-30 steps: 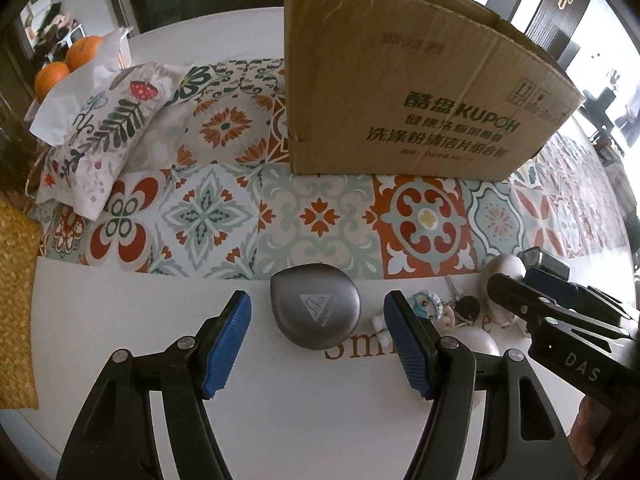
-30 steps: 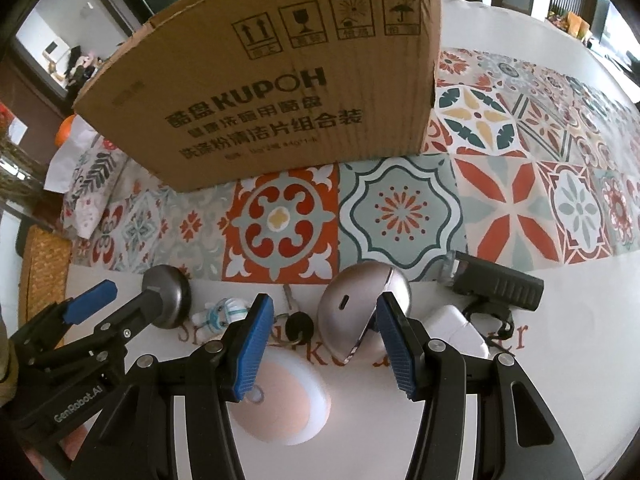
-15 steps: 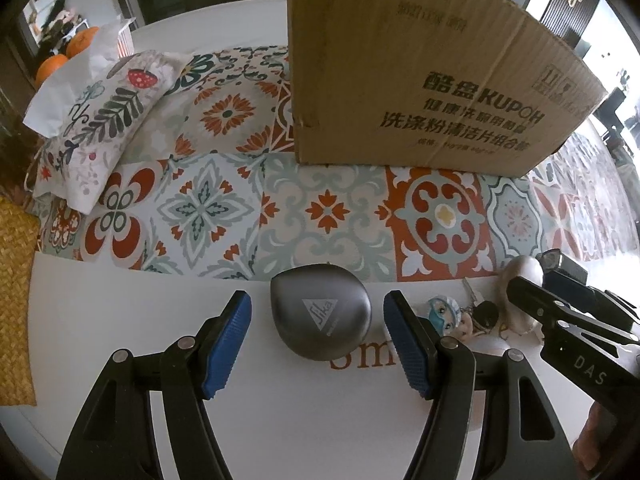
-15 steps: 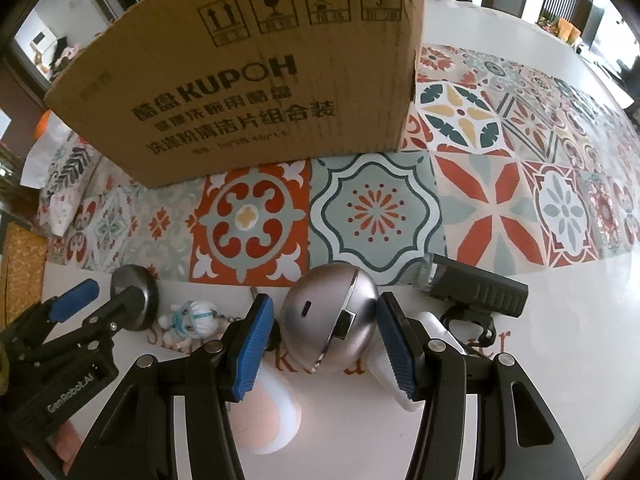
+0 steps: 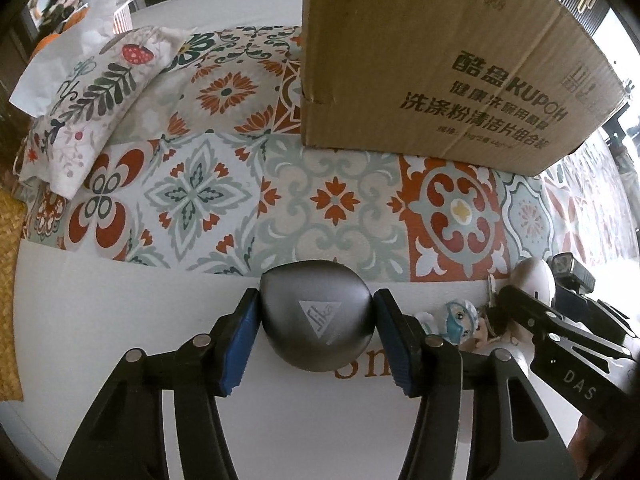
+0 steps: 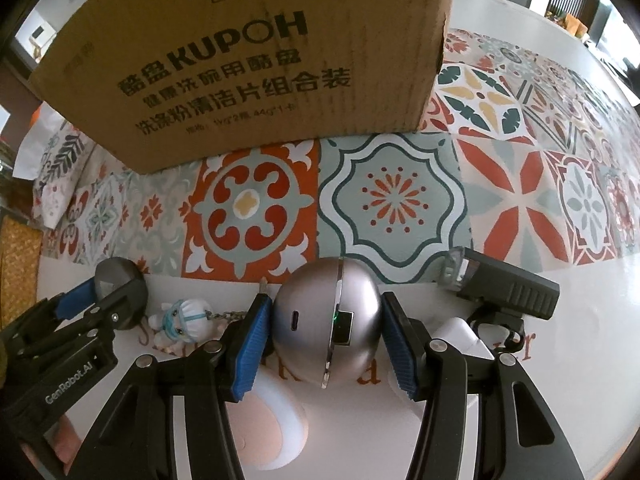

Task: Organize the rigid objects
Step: 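Grasp the grey round puck with the left tool while the right tool grasps the silver speaker, then lift both items and carry them over the cardboard box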

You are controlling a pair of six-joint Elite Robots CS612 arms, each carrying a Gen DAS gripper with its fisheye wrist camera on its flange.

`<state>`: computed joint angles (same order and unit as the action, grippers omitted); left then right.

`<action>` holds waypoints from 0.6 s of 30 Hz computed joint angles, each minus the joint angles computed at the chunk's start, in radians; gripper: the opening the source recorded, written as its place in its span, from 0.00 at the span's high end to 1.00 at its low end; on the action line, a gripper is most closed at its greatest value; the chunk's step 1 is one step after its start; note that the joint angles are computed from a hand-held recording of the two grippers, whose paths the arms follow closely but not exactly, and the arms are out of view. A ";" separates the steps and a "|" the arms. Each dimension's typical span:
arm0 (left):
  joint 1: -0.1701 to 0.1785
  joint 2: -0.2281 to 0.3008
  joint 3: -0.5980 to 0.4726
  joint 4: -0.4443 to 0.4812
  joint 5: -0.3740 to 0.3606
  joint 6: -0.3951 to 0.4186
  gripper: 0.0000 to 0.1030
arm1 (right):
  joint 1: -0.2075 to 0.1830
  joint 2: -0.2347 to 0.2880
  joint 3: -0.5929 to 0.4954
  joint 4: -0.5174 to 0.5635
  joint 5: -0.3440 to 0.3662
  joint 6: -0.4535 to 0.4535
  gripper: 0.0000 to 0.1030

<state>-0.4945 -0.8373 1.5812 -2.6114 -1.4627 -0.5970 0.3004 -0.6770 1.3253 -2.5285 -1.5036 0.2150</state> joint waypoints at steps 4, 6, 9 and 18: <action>0.000 0.000 0.002 -0.009 0.001 0.003 0.45 | 0.007 0.008 -0.001 -0.015 -0.010 0.005 0.46; -0.001 0.000 0.002 -0.010 0.002 0.009 0.45 | 0.008 0.008 0.002 -0.021 -0.008 0.009 0.47; -0.003 -0.004 0.009 -0.012 0.006 0.013 0.45 | 0.005 0.005 0.009 -0.031 0.003 0.015 0.47; -0.009 -0.028 0.034 -0.048 0.030 0.022 0.46 | 0.002 -0.018 0.037 -0.073 -0.001 0.000 0.47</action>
<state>-0.5034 -0.8649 1.6150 -2.6593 -1.4323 -0.5746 0.3028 -0.6952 1.3625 -2.6017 -1.5041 0.2150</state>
